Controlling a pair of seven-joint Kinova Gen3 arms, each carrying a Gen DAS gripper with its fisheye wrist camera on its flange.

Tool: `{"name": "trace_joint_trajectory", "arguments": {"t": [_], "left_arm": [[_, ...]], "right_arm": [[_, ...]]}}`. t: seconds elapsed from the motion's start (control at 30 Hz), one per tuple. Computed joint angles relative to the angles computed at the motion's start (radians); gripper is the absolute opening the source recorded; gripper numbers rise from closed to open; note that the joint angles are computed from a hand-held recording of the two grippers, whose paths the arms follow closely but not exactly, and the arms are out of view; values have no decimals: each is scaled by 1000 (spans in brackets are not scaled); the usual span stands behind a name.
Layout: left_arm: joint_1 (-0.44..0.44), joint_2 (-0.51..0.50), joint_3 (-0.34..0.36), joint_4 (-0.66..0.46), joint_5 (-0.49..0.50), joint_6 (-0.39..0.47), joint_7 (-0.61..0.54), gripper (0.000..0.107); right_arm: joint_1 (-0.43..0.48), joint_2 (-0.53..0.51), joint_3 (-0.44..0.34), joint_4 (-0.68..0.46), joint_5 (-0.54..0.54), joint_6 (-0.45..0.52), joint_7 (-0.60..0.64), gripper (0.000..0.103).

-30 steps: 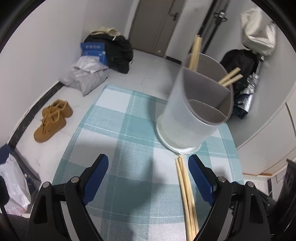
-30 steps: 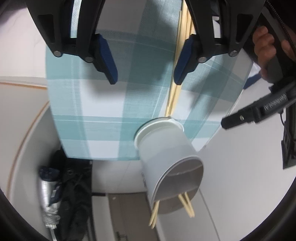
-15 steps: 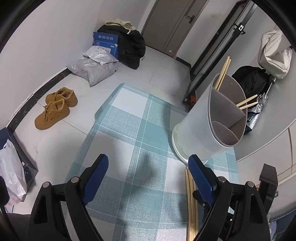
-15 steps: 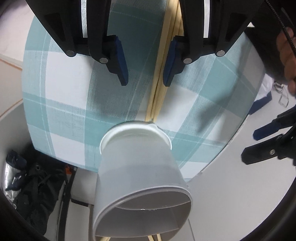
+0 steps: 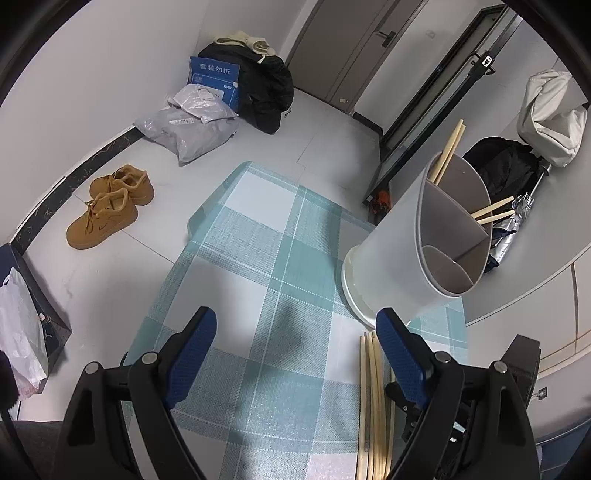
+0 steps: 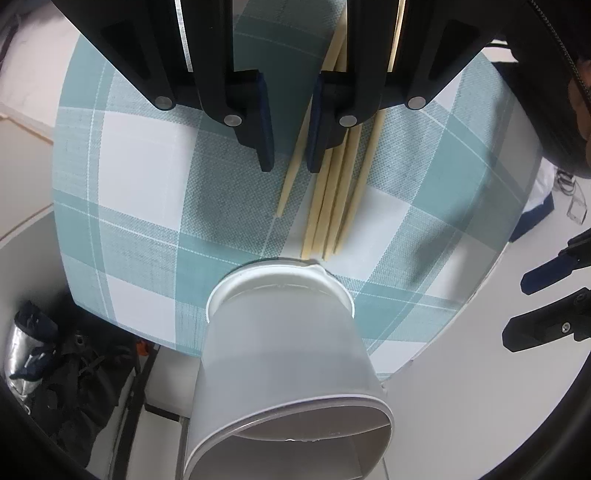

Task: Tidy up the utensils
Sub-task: 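Close the right gripper on a single wooden chopstick, then lift the chopstick in the right gripper while the left gripper grasps another chopstick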

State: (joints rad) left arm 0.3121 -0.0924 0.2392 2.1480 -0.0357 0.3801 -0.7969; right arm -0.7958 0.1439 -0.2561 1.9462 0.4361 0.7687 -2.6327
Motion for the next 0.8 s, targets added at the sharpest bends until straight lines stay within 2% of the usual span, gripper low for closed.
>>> {"name": "trace_joint_trajectory", "arguments": {"t": [0.1, 0.23, 0.43, 0.57, 0.7, 0.8], "left_arm": [[-8, 0, 12, -3, -29, 12, 34, 85], [-7, 6, -7, -2, -9, 21, 24, 85], [-15, 10, 2, 1, -51, 28, 63, 85], [0, 26, 8, 0, -59, 32, 64, 85], [39, 62, 5, -25, -20, 59, -7, 85], [78, 96, 12, -47, -23, 76, -34, 85]], "right_arm": [[2, 26, 6, -35, 3, 29, 26, 15], [11, 59, 15, -80, -19, 65, 101, 15], [-24, 90, 27, -128, -6, 96, 144, 5], [3, 65, 40, -93, -38, 27, 149, 4], [25, -31, 46, 1, -9, -79, 67, 4], [77, -118, 37, 74, -11, -165, 3, 4]]}}
